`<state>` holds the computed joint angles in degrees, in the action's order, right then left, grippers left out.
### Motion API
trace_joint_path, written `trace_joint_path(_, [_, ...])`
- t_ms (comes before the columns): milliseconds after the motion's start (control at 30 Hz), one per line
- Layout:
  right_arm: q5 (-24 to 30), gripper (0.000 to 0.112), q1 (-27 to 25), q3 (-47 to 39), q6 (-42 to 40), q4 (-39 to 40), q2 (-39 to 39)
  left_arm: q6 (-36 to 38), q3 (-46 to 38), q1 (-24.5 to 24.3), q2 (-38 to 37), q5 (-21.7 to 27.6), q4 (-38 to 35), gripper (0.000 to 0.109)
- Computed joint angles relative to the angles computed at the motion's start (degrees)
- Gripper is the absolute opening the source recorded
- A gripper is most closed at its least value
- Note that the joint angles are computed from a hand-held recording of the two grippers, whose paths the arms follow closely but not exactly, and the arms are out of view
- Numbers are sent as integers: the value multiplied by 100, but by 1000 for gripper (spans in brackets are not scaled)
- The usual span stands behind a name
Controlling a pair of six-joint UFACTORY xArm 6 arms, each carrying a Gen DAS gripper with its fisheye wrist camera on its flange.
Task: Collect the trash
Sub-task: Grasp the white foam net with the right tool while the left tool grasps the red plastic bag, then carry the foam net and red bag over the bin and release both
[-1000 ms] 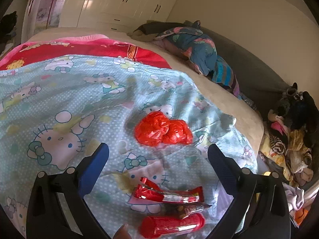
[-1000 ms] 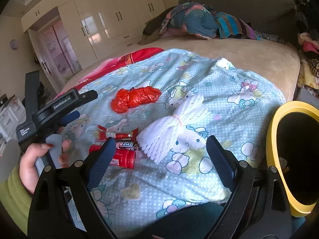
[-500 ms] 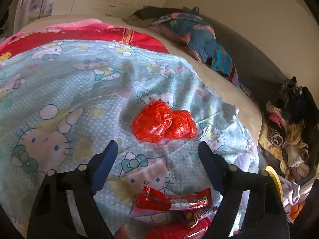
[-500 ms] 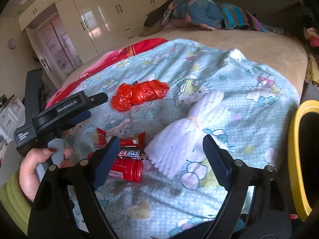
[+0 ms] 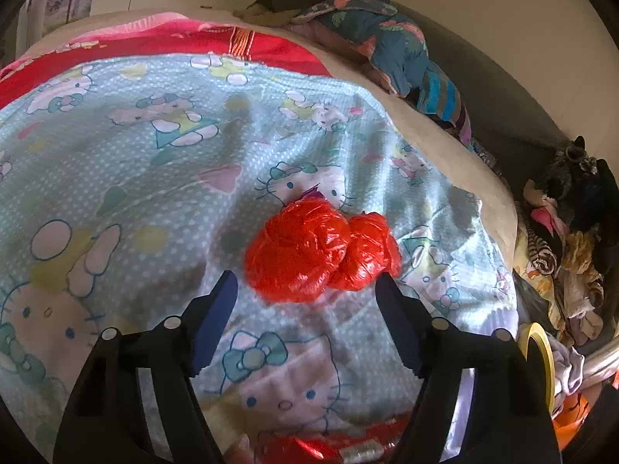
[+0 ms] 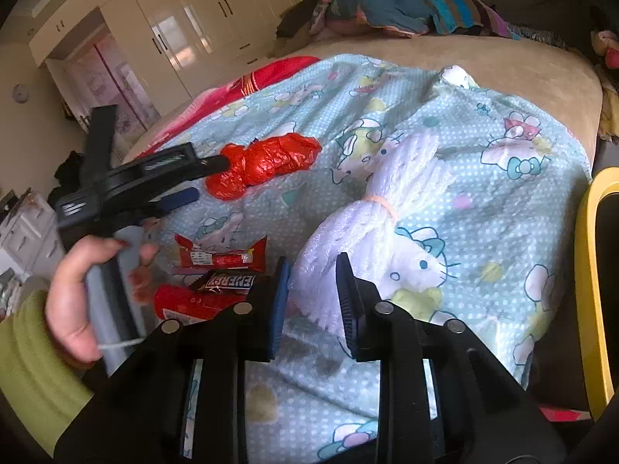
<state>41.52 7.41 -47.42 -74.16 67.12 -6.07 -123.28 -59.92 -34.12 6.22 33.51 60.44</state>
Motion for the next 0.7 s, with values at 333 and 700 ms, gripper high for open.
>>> trace_joint_path(333, [266,12,-272,26,-125,92,-87,-36,61,59,46,-239,53,18])
trace_joint_path(700, [486,12,-578,22,-220,142,-135,-546,-80,-531,-123,164,738,8])
